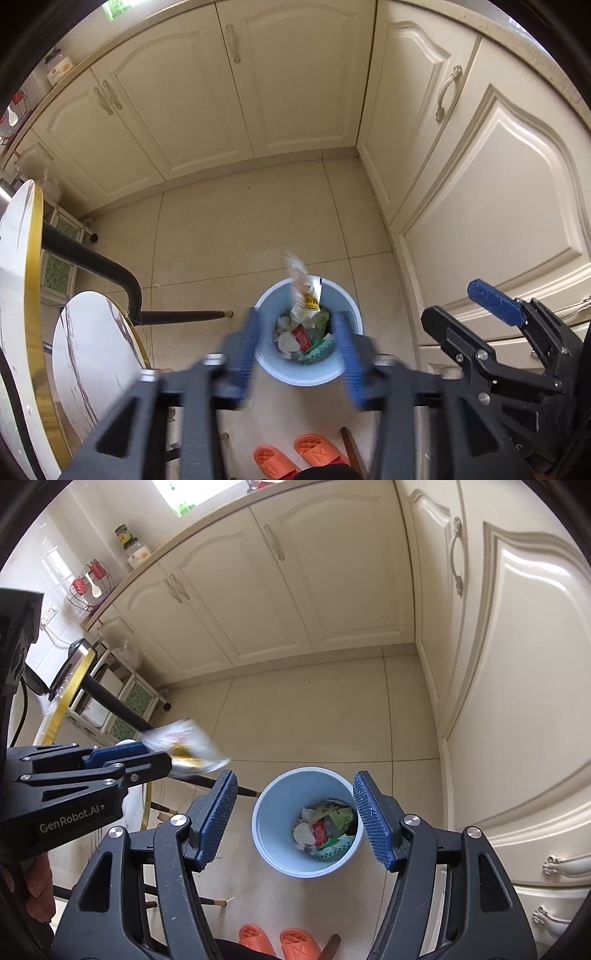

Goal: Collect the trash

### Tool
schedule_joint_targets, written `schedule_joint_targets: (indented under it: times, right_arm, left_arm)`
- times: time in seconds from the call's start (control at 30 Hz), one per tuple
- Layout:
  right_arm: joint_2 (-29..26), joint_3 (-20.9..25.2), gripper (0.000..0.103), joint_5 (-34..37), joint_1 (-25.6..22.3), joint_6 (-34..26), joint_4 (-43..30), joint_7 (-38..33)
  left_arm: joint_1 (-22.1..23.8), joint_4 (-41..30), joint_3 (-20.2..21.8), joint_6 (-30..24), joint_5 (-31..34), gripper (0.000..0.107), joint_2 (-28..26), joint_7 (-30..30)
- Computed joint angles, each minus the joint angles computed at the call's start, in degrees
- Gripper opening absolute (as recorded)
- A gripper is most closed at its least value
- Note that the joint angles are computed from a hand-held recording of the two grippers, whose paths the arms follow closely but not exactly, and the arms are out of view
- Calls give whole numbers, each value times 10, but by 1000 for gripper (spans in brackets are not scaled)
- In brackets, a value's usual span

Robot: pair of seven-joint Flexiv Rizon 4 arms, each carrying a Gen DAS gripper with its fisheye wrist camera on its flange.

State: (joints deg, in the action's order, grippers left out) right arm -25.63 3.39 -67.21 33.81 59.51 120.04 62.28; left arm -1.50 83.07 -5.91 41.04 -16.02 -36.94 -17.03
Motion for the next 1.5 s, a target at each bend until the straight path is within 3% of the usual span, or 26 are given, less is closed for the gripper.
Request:
schedule_joint_targets:
  times: [0.03, 0.1, 0.37, 0.47, 0.57, 0.67, 0.77, 0.83, 1.03, 1.27, 1.5]
  right_arm:
    - [3, 3, 63, 6, 2, -6, 0, -2]
    - [12, 10, 69, 20, 7, -26, -1, -12]
    - [41, 35, 70, 64, 31, -107, -29, -64]
    - [47, 42, 73, 75, 44, -146, -55, -92]
    - [49, 48, 77, 82, 62, -196, -92, -127]
    - [42, 53, 90, 96, 82, -253, -142, -176]
    - [33, 50, 94, 84, 105, -299, -192, -216]
    - [23, 46, 103, 75, 120, -323, -230, -247]
    - [-31, 20, 103, 36, 172, -371, -366, -362]
    - [-132, -45, 103, 19, 234, -373, -568, -522]
    - [-256, -113, 103, 60, 276, -380, -800, -666]
  left_arm:
    - [5, 17, -3, 31, -8, 69, 8, 8]
    - [12, 23, -4, 28, -11, 70, 18, 17]
    - [42, 73, -4, 48, -47, 75, 74, 53]
    - [69, 119, -16, 84, -105, 89, 112, 102]
    - [98, 173, -25, 112, -193, 96, 162, 173]
    - [115, 215, -18, 129, -292, 98, 208, 247]
    - [130, 217, 9, 97, -355, 102, 234, 280]
    - [142, 210, 33, 59, -384, 102, 247, 287]
    - [193, 201, 94, -17, -494, 102, 279, 321]
    - [266, 197, 148, -99, -576, 102, 301, 329]
    - [314, 231, 188, -132, -681, 102, 331, 383]
